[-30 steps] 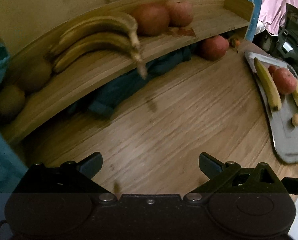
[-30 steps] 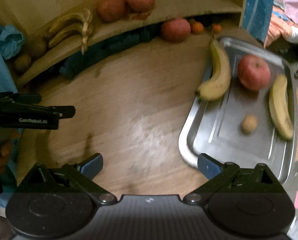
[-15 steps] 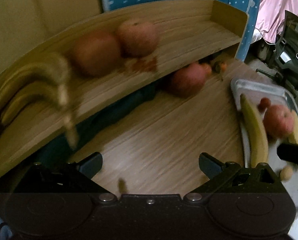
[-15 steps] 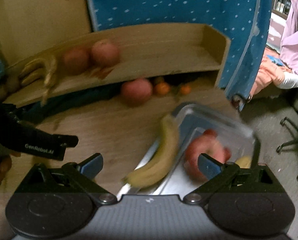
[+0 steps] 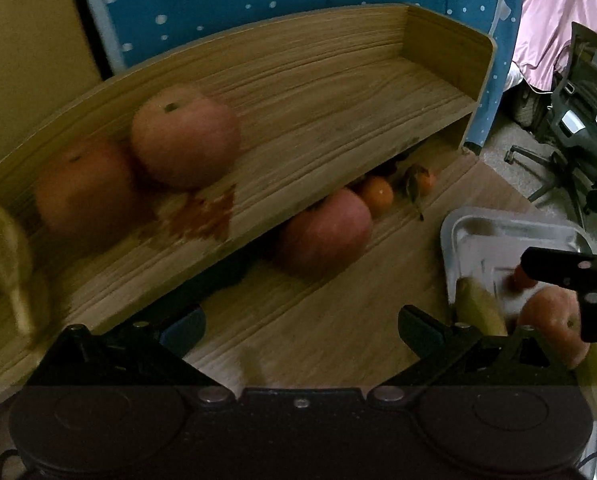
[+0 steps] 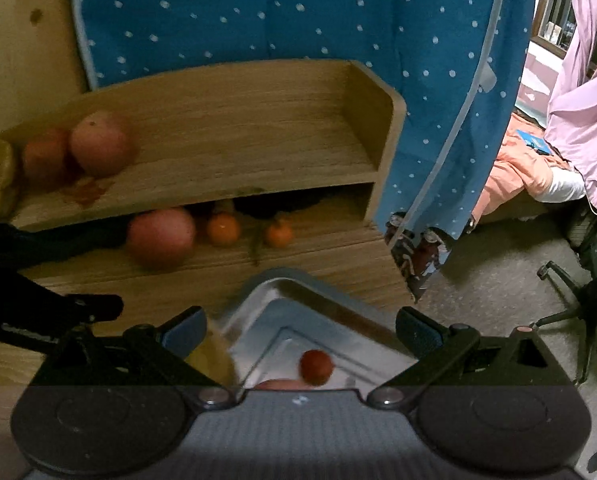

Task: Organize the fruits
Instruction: 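Reach both grippers under the wooden shelf toward the red apple and tangerine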

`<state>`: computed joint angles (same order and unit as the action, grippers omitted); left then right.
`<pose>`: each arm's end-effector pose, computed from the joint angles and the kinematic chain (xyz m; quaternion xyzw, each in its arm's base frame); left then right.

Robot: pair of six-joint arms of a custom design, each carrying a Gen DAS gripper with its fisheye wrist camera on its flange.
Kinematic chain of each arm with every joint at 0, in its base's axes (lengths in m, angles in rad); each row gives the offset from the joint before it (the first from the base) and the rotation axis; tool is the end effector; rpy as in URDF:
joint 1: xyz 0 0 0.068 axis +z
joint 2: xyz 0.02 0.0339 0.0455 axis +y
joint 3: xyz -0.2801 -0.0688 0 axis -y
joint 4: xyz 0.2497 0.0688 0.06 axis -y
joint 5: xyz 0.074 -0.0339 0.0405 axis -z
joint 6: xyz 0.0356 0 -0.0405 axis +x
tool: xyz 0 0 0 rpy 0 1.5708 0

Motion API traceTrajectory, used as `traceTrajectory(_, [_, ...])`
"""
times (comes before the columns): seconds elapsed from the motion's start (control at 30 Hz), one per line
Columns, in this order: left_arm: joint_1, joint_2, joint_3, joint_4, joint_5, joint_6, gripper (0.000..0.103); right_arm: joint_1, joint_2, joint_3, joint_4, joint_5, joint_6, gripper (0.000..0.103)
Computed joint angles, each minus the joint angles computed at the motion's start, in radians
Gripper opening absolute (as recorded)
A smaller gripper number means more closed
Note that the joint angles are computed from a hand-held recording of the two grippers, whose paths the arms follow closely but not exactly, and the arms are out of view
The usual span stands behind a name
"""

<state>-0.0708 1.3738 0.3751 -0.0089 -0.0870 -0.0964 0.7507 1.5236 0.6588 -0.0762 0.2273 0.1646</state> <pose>0.2089 -0.0117 0.1182 -0.0244 0.9595 0.0184 0.2801 0.2091 0.1841 0.1544 -0.2393 0.9146 0.0392 0.3237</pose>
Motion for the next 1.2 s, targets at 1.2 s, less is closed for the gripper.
traceTrajectory(1.2, [-0.012, 0.257, 0.102, 0.193, 0.032, -0.135, 0.091, -0.162, 0.411, 0.276, 0.143, -0.269, -0.296, 0.083])
